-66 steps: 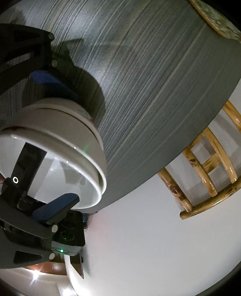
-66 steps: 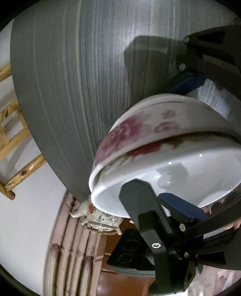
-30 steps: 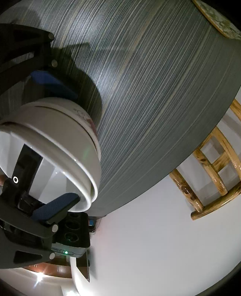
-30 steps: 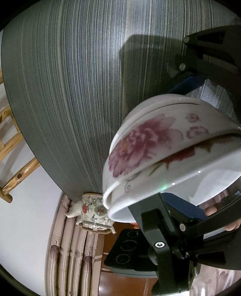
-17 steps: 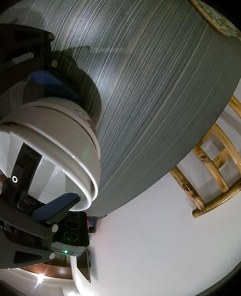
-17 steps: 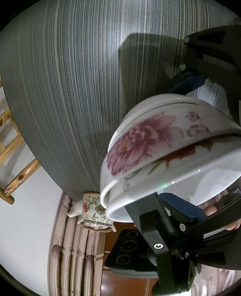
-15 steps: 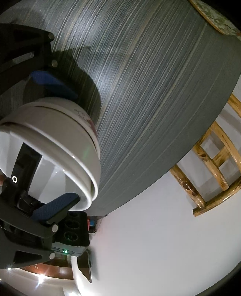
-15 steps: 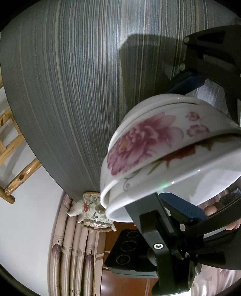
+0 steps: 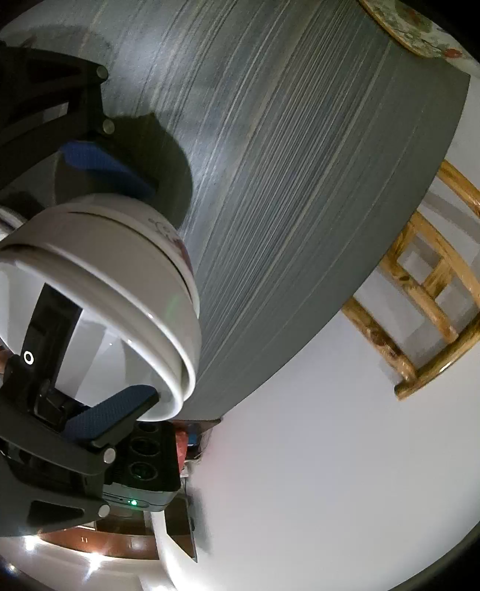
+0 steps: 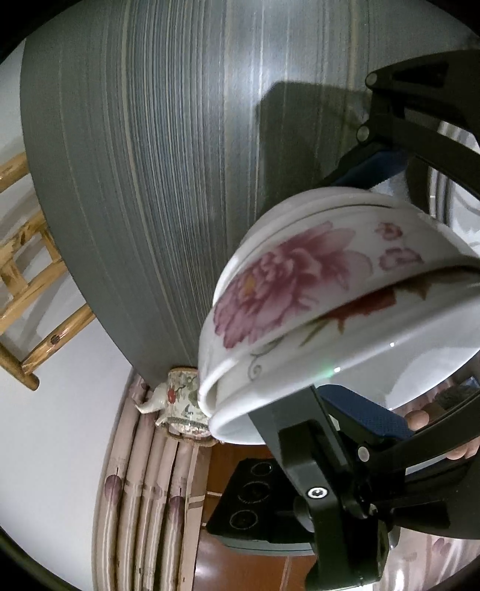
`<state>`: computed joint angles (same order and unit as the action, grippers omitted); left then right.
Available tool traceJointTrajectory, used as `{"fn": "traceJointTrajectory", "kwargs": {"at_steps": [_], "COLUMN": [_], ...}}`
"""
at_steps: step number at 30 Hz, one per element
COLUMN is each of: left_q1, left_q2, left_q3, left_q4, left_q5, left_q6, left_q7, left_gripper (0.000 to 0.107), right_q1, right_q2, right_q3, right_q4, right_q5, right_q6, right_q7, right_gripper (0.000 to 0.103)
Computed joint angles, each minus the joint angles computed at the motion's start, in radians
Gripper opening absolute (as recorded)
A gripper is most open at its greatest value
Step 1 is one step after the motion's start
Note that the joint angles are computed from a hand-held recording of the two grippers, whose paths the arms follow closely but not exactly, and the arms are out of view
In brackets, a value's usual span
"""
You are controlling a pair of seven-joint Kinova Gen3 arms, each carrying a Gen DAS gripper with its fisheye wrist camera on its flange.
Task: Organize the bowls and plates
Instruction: 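Carry the nested bowls with both tools toward the plate stack, then lower the nested bowls with both tools onto the center of the plate stack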
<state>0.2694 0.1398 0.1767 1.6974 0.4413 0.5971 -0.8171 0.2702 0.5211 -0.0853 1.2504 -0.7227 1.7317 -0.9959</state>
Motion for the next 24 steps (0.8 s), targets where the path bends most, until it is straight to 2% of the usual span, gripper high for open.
{"fn": "traceJointTrajectory", "kwargs": {"at_steps": [12, 19, 24], "left_q1": [0.154, 0.259, 0.296], "left_q2": [-0.002, -0.016, -0.016], "left_q3": [0.027, 0.052, 0.072], "left_q4": [-0.098, -0.088, -0.041], "left_q5": [-0.195, -0.303, -0.31], "left_q6": [0.042, 0.03, -0.01], "left_q7": [0.249, 0.405, 0.457], "left_gripper": [0.102, 0.102, 0.102], "right_q1": [0.125, 0.203, 0.235], "right_q2": [-0.076, -0.125, -0.139], "right_q3": [0.054, 0.107, 0.143], "right_q4": [0.027, 0.092, 0.152], "right_q5": [0.004, 0.034, 0.08], "right_q6": [0.115, 0.177, 0.186], "right_q7": [0.068, 0.156, 0.22], "right_gripper": [0.099, 0.099, 0.099]}}
